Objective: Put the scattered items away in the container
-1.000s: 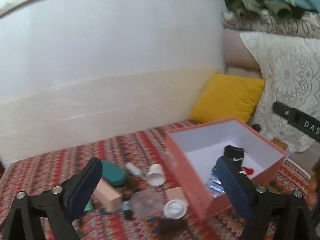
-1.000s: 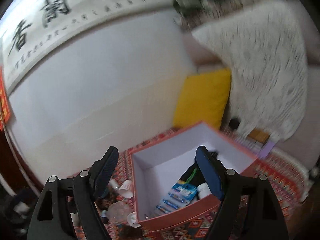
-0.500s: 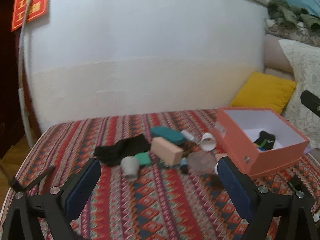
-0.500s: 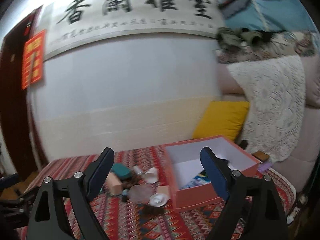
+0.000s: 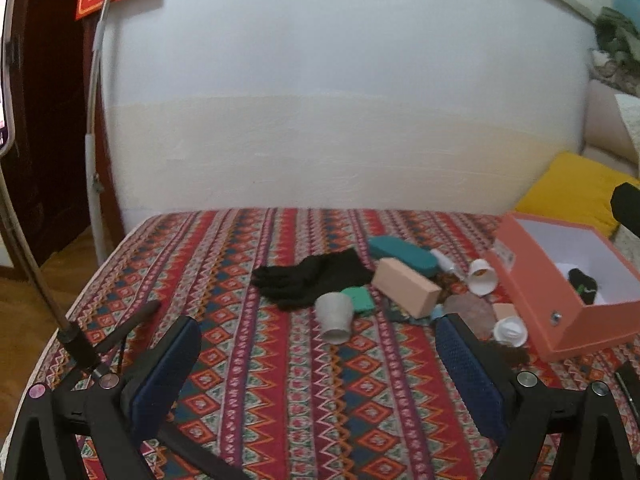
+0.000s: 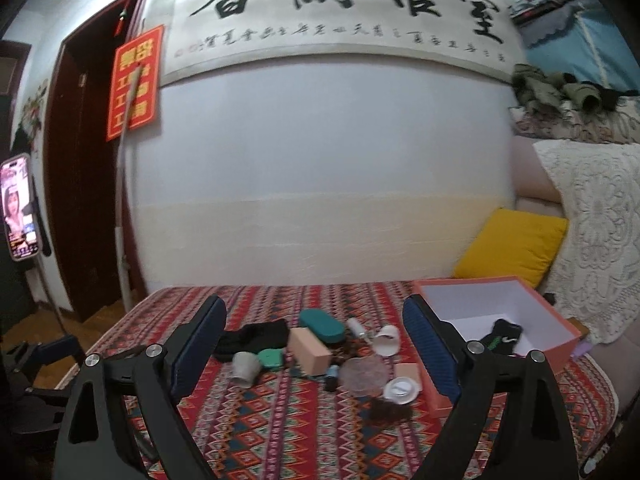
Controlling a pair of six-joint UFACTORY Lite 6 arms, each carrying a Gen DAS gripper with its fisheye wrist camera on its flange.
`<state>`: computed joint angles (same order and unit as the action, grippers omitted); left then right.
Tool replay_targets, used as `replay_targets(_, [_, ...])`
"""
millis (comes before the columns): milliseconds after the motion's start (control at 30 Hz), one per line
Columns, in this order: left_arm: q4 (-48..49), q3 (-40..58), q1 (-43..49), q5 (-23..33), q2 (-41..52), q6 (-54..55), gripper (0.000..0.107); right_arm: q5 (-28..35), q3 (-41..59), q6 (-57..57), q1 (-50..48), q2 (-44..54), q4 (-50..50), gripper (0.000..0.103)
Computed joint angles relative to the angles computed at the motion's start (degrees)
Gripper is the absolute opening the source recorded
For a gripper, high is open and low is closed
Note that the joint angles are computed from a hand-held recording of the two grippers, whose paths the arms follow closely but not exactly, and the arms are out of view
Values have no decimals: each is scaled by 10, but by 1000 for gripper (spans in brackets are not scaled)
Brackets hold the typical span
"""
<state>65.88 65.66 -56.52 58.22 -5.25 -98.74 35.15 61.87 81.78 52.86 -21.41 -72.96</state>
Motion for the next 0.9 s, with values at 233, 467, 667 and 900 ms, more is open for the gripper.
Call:
replay_targets(233, [-20,-31,109,-105,-6,45,98,-43,59,-17,-31,108,16,92])
replay_targets(467, [-37,-15,192,-204,56,70,98,-101,101,-118,-115,191,139,92])
replay_targets(667, [-76,60,224,-263,163,119,98,-134,118,-145,-141,248,132,92])
replay_targets(900, [-195,263,255,-301,382,244,98,-196,161,-339,-249,336,315,92])
